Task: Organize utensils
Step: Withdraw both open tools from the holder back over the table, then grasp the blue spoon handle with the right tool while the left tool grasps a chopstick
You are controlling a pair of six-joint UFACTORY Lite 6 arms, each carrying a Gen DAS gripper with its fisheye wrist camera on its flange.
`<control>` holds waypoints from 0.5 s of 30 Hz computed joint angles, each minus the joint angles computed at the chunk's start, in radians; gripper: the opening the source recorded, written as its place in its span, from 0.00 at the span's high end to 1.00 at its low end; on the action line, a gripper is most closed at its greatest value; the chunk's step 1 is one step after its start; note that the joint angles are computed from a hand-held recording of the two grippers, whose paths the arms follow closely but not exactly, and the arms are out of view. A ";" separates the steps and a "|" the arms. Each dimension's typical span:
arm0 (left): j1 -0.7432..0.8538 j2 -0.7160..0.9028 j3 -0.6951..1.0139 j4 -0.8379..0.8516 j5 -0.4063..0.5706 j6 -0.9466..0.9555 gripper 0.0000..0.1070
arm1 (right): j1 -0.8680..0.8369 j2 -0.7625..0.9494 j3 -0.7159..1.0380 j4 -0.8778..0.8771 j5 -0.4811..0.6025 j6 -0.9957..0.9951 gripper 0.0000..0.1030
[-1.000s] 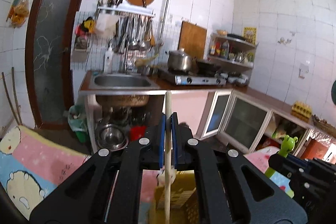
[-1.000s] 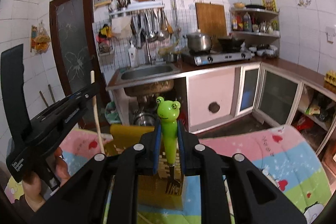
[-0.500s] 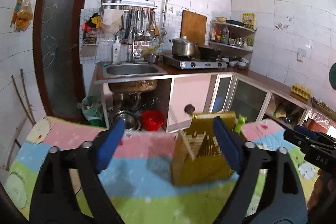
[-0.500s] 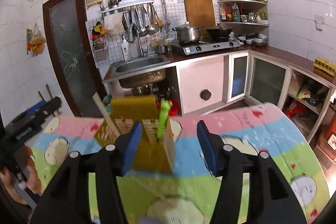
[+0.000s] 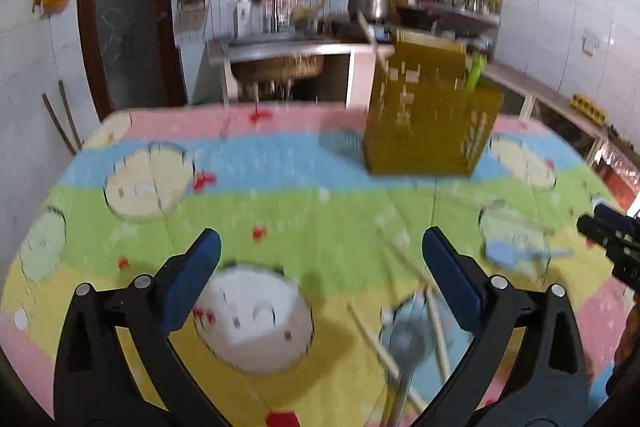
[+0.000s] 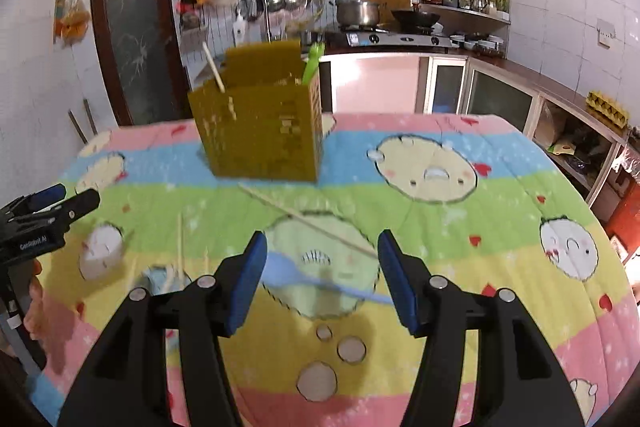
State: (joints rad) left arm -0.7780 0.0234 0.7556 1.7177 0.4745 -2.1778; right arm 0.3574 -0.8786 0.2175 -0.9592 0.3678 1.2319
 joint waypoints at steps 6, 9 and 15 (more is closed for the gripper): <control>-0.002 0.087 -0.023 0.030 -0.014 -0.076 0.09 | -0.035 0.210 0.019 -0.252 -0.041 0.225 0.44; 0.022 0.135 -0.017 0.055 -0.053 -0.108 0.09 | -0.080 0.334 0.036 -0.408 -0.077 0.337 0.44; 0.042 0.202 0.020 0.038 -0.094 -0.093 0.09 | -0.174 0.490 0.061 -0.649 -0.152 0.514 0.44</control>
